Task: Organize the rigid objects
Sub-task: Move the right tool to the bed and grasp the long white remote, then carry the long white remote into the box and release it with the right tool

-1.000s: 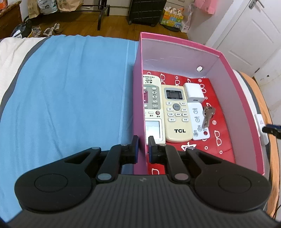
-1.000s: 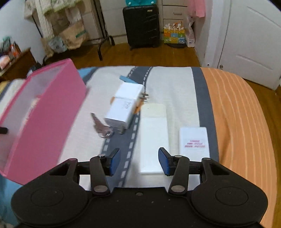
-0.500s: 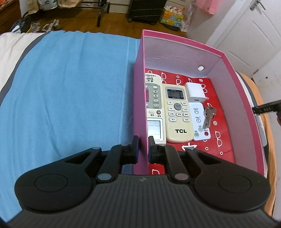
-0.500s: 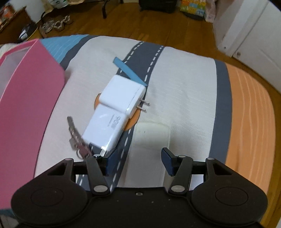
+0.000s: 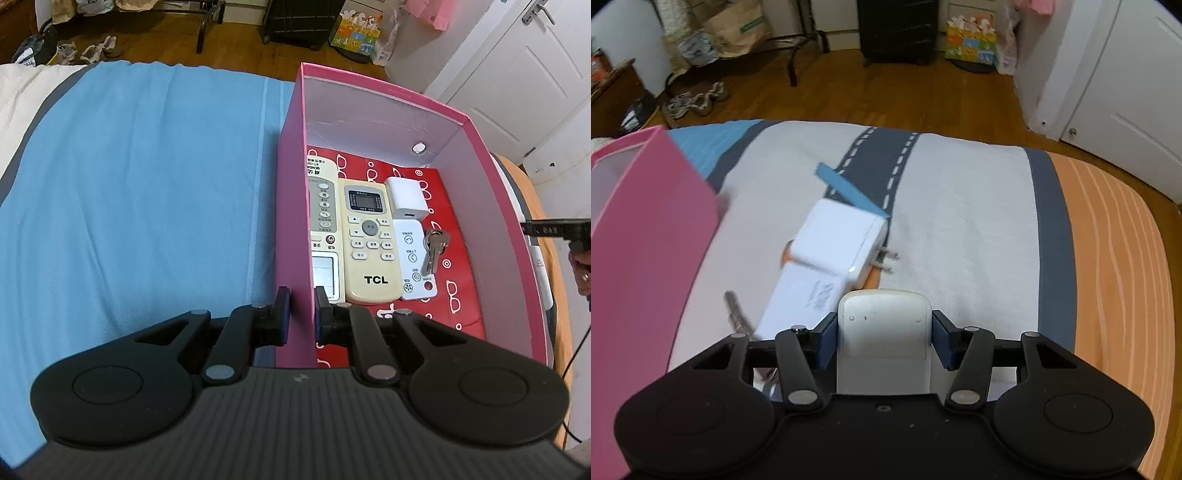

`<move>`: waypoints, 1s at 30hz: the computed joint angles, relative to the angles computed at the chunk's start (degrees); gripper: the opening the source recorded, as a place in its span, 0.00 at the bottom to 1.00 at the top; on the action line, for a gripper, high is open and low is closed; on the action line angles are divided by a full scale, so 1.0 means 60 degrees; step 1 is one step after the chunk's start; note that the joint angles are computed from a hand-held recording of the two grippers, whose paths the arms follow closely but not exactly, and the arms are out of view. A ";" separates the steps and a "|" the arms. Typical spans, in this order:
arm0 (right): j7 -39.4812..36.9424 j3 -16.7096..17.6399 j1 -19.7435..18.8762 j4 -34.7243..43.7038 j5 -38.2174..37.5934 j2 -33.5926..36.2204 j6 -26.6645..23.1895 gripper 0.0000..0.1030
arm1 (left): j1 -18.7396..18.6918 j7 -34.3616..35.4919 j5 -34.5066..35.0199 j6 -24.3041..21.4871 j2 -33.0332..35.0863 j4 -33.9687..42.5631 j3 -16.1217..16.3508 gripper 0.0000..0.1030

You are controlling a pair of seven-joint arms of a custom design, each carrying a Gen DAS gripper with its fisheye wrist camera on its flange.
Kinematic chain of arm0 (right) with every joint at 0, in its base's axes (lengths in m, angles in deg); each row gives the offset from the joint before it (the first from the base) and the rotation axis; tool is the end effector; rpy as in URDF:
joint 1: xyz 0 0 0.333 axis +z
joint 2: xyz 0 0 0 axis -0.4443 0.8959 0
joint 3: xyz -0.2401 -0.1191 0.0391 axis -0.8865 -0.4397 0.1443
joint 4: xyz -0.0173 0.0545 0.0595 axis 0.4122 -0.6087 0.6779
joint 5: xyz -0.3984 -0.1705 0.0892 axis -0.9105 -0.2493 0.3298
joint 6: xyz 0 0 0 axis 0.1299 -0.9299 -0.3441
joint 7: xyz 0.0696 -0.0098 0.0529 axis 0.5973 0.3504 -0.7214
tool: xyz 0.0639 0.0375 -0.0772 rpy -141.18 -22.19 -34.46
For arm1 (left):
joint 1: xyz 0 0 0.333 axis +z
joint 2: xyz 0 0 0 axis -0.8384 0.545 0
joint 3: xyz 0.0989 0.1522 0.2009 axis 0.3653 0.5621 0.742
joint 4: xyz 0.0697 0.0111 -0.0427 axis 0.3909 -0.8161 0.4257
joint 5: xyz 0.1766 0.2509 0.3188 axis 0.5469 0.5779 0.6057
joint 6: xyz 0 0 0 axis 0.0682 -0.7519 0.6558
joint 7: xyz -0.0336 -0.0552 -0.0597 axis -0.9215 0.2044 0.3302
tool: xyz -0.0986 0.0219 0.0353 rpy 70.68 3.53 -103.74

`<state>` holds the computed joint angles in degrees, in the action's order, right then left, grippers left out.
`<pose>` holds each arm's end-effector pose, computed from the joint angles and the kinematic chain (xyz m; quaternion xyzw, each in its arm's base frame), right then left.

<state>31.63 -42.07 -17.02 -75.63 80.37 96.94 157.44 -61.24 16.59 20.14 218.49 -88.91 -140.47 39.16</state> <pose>0.6996 0.1358 0.4642 -0.8689 0.4468 -0.0938 0.1915 0.4294 -0.0341 0.4894 -0.8244 0.4918 -0.2580 0.1095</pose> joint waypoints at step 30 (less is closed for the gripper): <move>-0.4926 -0.0406 0.0443 -0.5307 0.4712 -0.4557 0.2887 0.56 | 0.0118 -0.1496 0.1610 -0.0784 0.0621 0.0766 -0.0791 0.08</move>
<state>2.07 -44.50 -14.36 -107.47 108.64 69.60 174.77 -60.53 7.61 29.80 213.79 -85.18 -135.88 34.42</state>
